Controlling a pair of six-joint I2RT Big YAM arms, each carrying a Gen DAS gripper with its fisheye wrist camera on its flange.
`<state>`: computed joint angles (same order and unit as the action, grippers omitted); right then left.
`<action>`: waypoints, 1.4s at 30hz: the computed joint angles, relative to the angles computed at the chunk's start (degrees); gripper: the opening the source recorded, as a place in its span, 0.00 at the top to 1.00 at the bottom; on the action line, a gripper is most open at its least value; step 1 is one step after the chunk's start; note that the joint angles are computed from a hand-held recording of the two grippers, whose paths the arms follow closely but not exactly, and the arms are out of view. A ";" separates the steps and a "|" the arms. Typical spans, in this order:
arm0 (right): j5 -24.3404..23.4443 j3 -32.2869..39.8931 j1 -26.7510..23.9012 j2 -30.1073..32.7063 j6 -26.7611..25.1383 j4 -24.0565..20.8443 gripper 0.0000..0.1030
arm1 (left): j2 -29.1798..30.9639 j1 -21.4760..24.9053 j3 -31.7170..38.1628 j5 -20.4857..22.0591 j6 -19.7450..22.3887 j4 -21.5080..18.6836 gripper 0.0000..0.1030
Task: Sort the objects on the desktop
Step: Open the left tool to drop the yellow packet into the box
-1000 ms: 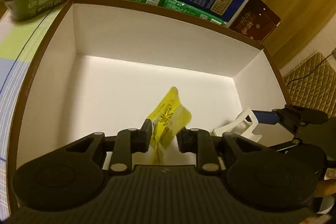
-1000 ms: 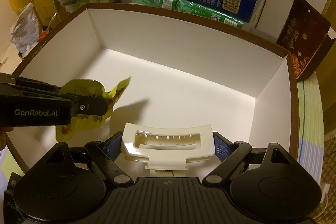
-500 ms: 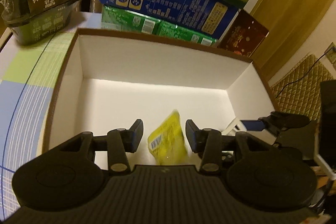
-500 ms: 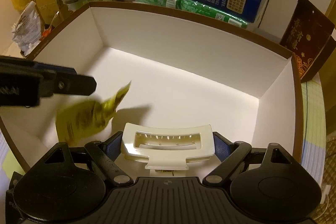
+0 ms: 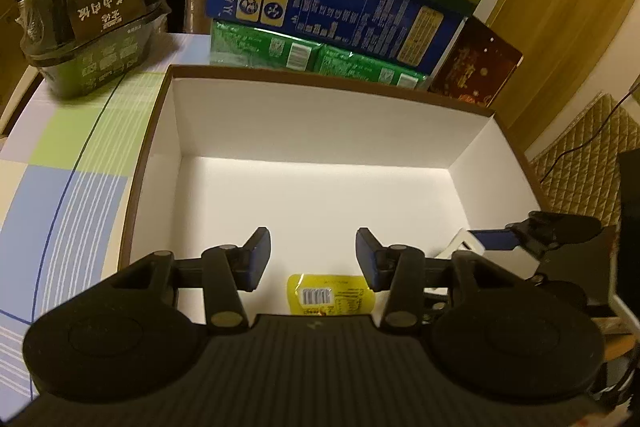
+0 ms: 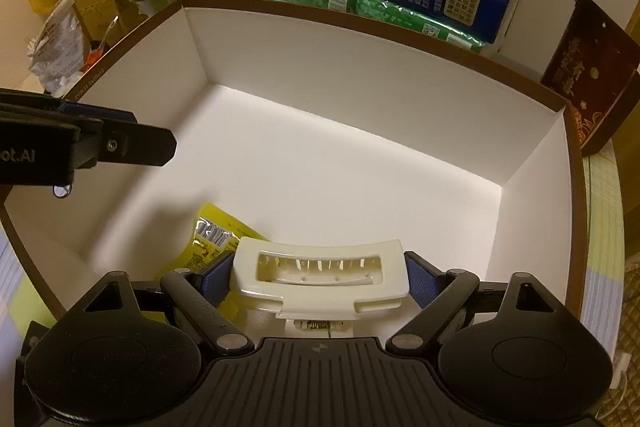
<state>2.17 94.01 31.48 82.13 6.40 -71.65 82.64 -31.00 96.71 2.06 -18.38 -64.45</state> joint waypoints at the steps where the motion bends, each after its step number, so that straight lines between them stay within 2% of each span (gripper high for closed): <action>1: 0.15 -0.01 0.05 -0.08 -0.02 -0.03 0.17 | 0.05 -0.01 0.00 -0.19 0.11 -0.18 0.57; 2: 0.37 -0.05 0.11 -0.22 -0.04 0.01 0.14 | 0.05 -0.05 -0.04 -0.40 0.25 -0.35 0.55; 4: 1.00 -0.43 0.21 -0.79 0.09 0.66 0.09 | -0.08 -0.21 -0.13 -1.14 0.42 -0.62 0.44; 13: 0.17 -2.47 -0.35 -4.55 3.15 1.96 0.02 | -2.45 -1.31 -1.44 -3.43 0.99 -0.92 0.33; 24: 0.71 -3.97 0.06 -9.16 6.54 1.87 0.02 | -5.85 -3.65 -2.42 -9.47 1.32 -3.99 0.27; 34: 3.38 -5.11 1.96 -13.62 8.05 1.28 0.02 | -8.54 -7.21 -1.80 -14.91 -0.62 -6.35 0.23; 42: 6.57 -5.43 4.11 -16.71 8.38 -0.50 0.02 | -10.60 -11.48 -0.89 -20.24 -3.02 -9.68 0.22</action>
<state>8.75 88.58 35.59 65.42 14.78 -72.15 72.04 -42.48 95.82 -18.17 -21.40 -74.13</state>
